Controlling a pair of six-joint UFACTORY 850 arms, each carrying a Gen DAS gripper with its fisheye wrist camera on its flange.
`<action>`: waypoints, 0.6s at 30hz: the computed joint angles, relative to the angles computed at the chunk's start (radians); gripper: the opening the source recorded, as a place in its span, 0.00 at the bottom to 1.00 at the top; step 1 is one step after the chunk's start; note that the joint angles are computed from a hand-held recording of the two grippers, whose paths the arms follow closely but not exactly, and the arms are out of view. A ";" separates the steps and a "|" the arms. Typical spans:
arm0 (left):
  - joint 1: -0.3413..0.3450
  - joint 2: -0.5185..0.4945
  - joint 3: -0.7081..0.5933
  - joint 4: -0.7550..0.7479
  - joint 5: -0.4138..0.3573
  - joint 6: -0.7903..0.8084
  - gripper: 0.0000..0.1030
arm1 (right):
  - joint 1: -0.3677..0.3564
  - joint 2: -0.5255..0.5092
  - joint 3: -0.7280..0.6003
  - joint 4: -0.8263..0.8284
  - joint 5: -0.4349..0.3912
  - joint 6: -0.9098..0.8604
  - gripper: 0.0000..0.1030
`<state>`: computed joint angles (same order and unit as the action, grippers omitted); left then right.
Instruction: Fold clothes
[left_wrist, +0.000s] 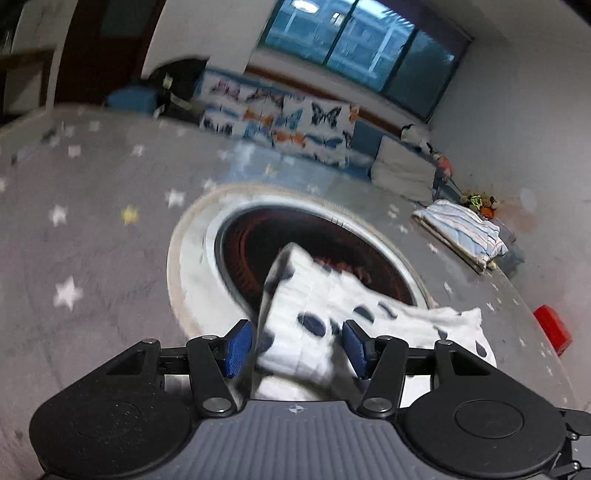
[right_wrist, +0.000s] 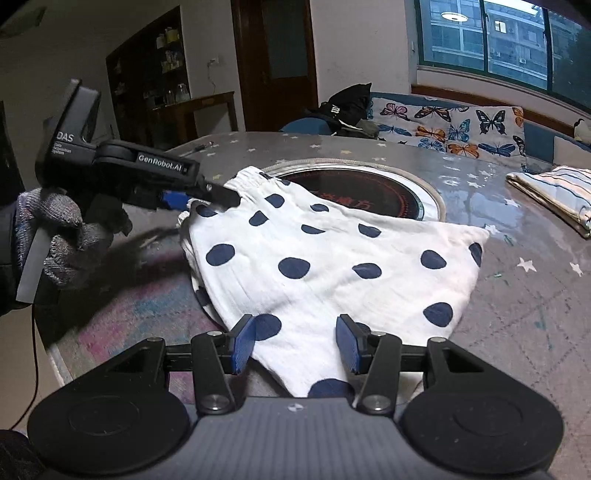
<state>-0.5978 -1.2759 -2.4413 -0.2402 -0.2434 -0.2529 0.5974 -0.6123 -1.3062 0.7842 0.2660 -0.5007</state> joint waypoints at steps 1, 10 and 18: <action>0.005 -0.001 0.003 -0.077 -0.005 0.057 0.55 | -0.001 0.002 0.003 0.004 -0.002 -0.007 0.48; 0.023 0.055 0.097 -0.421 -0.037 0.370 0.49 | -0.019 0.023 0.015 0.072 -0.046 -0.124 0.48; 0.010 0.154 0.265 -0.673 -0.044 0.636 0.49 | -0.027 0.066 0.064 0.193 -0.053 -0.258 0.49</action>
